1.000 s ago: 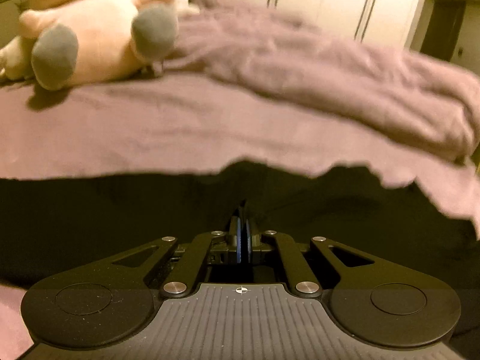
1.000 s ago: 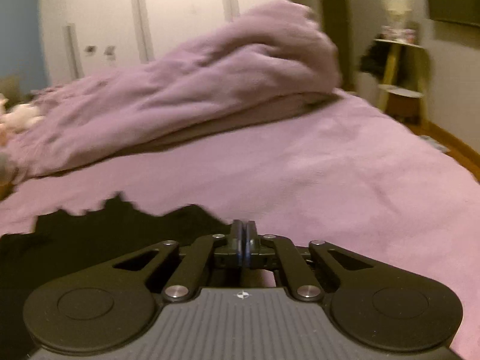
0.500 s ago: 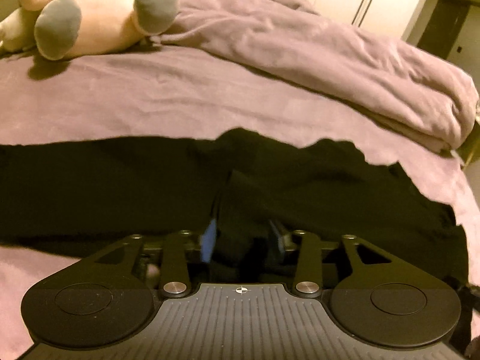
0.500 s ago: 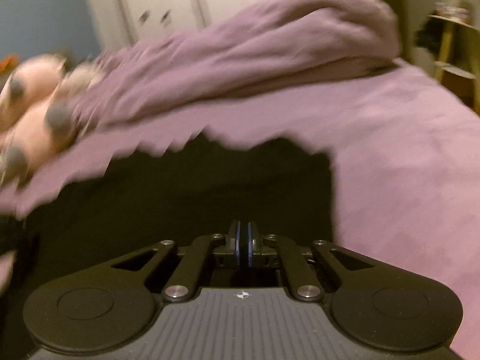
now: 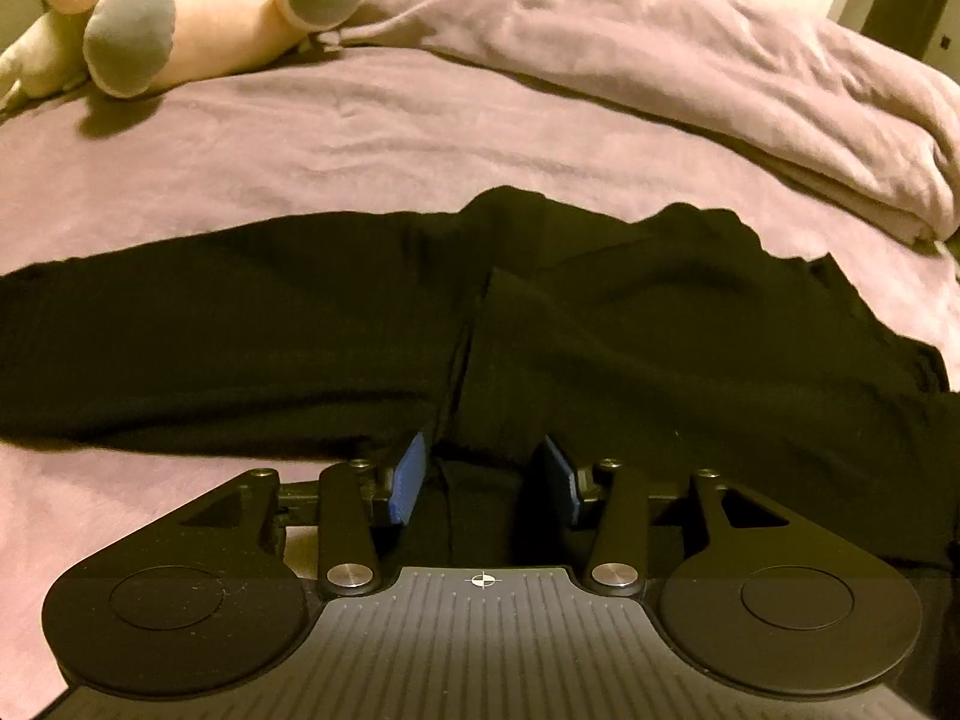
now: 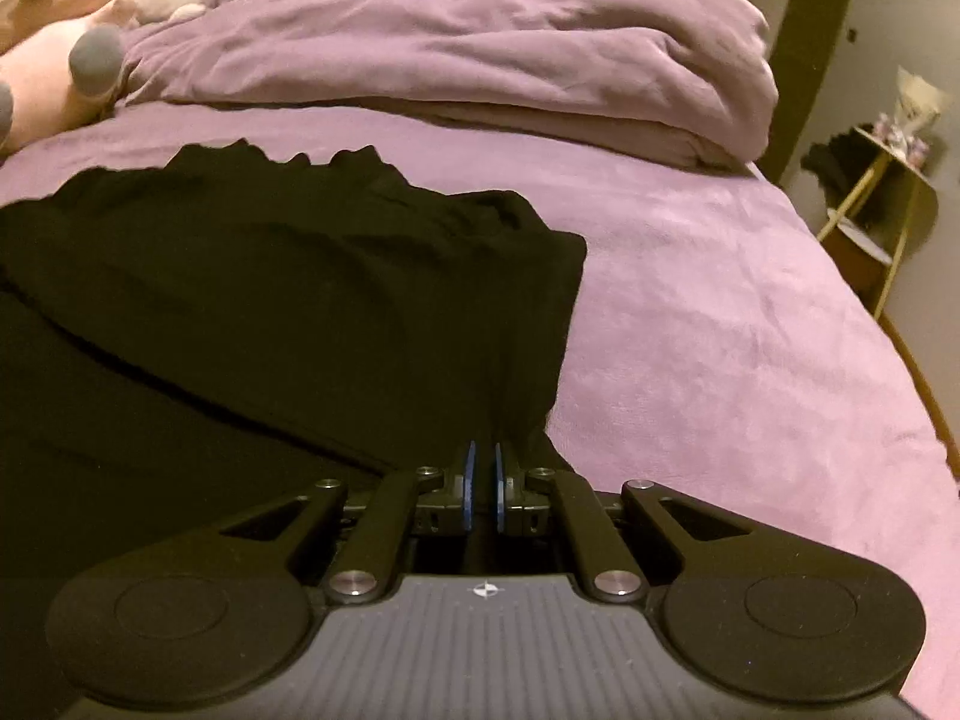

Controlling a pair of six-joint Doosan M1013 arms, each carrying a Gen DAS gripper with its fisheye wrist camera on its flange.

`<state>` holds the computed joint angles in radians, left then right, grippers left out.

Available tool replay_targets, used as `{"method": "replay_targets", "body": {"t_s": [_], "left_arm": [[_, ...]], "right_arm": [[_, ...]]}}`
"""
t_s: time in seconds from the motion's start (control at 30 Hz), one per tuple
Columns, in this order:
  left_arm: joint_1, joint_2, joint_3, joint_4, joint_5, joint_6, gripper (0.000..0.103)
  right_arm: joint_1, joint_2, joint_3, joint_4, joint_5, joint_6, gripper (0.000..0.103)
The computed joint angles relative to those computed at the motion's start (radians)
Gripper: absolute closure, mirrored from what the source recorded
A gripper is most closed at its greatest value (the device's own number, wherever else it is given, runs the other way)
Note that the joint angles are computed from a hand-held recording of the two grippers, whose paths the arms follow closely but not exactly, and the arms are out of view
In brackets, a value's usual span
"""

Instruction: Fold small clothes

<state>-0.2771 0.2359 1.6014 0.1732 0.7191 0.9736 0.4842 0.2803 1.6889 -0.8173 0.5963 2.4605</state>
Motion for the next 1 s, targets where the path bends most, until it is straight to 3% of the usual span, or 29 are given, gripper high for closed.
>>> {"method": "replay_targets", "body": {"t_s": [0.07,0.13,0.2,0.23,0.27,0.4,0.53,0.67,0.8,0.9,1.0], "left_arm": [[-0.01,-0.007,-0.002,0.015,0.027,-0.011,0.053],[-0.022,-0.023,0.005,0.029,0.045,-0.025,0.049],[-0.033,-0.045,0.024,0.048,0.033,-0.038,0.048],[-0.039,-0.056,0.035,0.055,0.024,-0.044,0.046],[-0.043,-0.07,0.048,0.053,0.014,-0.046,0.042],[-0.051,-0.111,0.089,0.024,-0.002,-0.032,0.039],[-0.028,-0.155,0.143,-0.002,-0.053,-0.025,0.029],[0.041,-0.185,0.205,0.016,-0.122,-0.149,0.029],[0.154,-0.2,0.259,0.026,-0.195,-0.32,0.034],[0.22,-0.198,0.275,0.17,-0.197,-0.529,0.042],[0.278,-0.178,0.269,0.221,-0.186,-0.605,0.059]], "right_arm": [[-0.002,0.001,0.0,0.007,-0.002,-0.013,0.096],[0.019,-0.003,-0.007,-0.032,0.063,0.002,0.095],[0.049,-0.024,0.007,-0.097,0.102,0.055,0.081],[0.059,-0.048,0.03,-0.1,0.087,0.093,0.068],[0.067,-0.067,0.05,-0.083,0.07,0.109,0.063],[0.12,-0.122,0.126,-0.011,0.078,0.125,0.063],[0.172,-0.163,0.192,-0.094,0.121,0.232,0.062],[0.184,-0.188,0.201,-0.076,0.136,0.242,0.062],[0.186,-0.179,0.182,-0.07,0.162,0.286,0.062],[0.186,-0.168,0.164,-0.051,0.163,0.305,0.062],[0.185,-0.155,0.147,-0.057,0.161,0.319,0.062]]}}
